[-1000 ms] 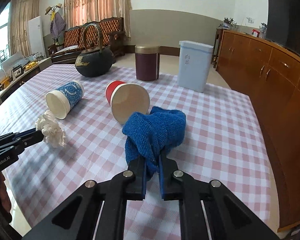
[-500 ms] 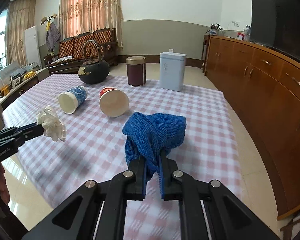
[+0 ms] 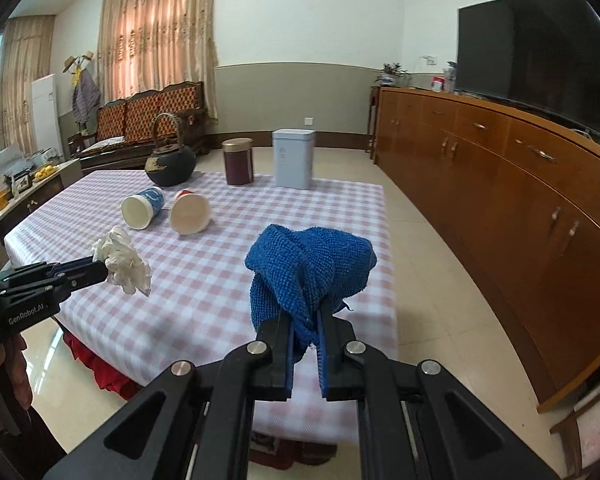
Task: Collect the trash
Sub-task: 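Lift the white tissues with the left tool while the right tool lifts the blue cloth, then carry tissues and cloth over the black bucket and open both tools to drop them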
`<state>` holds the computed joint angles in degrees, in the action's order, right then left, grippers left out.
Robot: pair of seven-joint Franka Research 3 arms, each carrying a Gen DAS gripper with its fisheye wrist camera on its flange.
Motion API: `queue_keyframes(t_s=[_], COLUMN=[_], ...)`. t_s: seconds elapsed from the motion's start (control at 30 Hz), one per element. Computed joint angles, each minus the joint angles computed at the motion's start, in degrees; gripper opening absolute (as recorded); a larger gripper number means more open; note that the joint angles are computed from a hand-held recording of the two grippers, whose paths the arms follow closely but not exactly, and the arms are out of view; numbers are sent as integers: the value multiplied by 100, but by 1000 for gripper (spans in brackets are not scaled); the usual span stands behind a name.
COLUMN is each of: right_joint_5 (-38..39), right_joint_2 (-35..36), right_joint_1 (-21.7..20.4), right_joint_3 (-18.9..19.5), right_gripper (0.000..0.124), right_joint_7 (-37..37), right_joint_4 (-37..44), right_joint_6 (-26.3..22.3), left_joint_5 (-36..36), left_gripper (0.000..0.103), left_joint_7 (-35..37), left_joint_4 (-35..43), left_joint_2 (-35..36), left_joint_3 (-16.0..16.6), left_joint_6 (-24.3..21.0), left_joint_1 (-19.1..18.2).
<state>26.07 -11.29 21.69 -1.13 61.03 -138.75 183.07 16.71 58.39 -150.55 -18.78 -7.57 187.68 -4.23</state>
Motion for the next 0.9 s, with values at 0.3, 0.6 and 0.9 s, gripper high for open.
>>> queue_keyframes(t_s=[0.3, 0.6, 0.9], right_joint_5=[-450, -816, -1039], right_joint_2=[-884, -1704, -2340], right_joint_1=[-917, -1645, -2217], right_joint_3=[286, 340, 244], right_gripper=[9, 9, 9], right_joint_7=[581, 923, 1097], right_joint_4=[-878, -1558, -2120], right_joint_6=[-5, -134, -354], left_joint_5=[79, 208, 342], left_gripper=[18, 18, 18], left_joint_7=[-104, -166, -259], left_joint_4=[211, 458, 814], left_joint_2=[76, 307, 682], left_joint_3=[-483, -720, -1180], left_joint_6=[-12, 20, -30], left_joint_1=[-172, -433, -494])
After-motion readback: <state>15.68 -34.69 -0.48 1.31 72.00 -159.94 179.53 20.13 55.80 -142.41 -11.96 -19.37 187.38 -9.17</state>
